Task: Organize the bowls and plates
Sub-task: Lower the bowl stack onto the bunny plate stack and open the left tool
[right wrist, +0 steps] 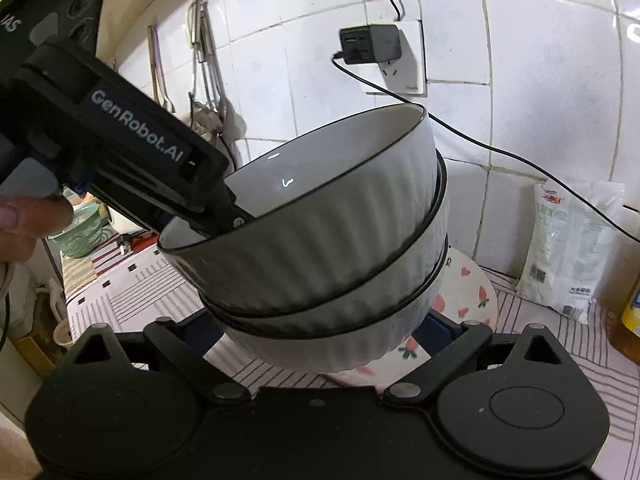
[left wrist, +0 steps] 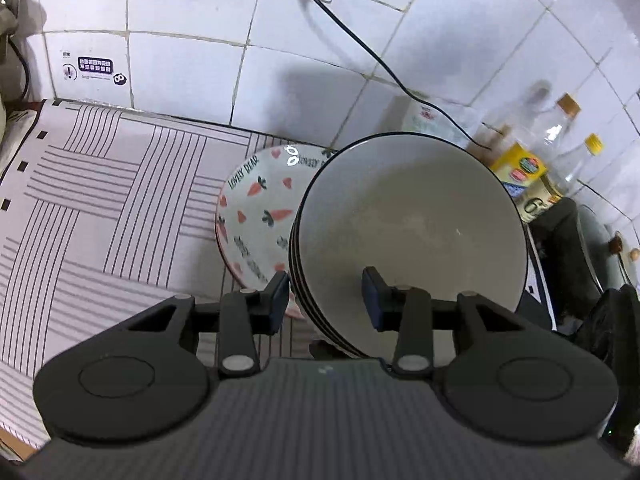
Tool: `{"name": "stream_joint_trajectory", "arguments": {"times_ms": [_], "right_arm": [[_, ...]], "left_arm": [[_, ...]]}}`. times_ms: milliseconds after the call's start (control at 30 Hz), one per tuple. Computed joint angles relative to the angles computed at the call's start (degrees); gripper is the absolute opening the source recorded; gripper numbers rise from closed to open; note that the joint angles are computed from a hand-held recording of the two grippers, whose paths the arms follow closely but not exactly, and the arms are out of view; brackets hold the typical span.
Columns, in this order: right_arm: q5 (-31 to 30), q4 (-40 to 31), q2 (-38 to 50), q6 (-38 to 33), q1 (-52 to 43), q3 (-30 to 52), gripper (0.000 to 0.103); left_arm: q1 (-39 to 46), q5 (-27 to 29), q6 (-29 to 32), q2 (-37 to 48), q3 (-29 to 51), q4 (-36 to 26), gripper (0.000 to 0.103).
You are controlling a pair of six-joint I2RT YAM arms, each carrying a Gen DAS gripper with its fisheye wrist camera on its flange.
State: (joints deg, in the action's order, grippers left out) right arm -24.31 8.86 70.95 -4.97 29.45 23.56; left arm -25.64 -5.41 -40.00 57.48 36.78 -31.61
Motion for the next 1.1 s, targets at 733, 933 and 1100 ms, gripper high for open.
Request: {"name": "stream_joint_trajectory", "arguments": {"times_ms": [733, 933, 1100], "right_arm": [[-1.90, 9.79, 26.47, -4.50, -3.09, 10.87, 0.100], [0.02, 8.84, 28.06, -5.66, -2.15, 11.93, 0.100], [-0.15, 10.51, 28.75, -6.14, -2.00, 10.87, 0.100]], "left_arm": [[9.51, 3.50, 9.15, 17.12, -5.50, 21.35, 0.038], [9.79, 3.52, 8.97, 17.09, -8.03, 23.03, 0.038], [8.02, 1.04, 9.24, 17.33, -8.17, 23.09, 0.038]]}}
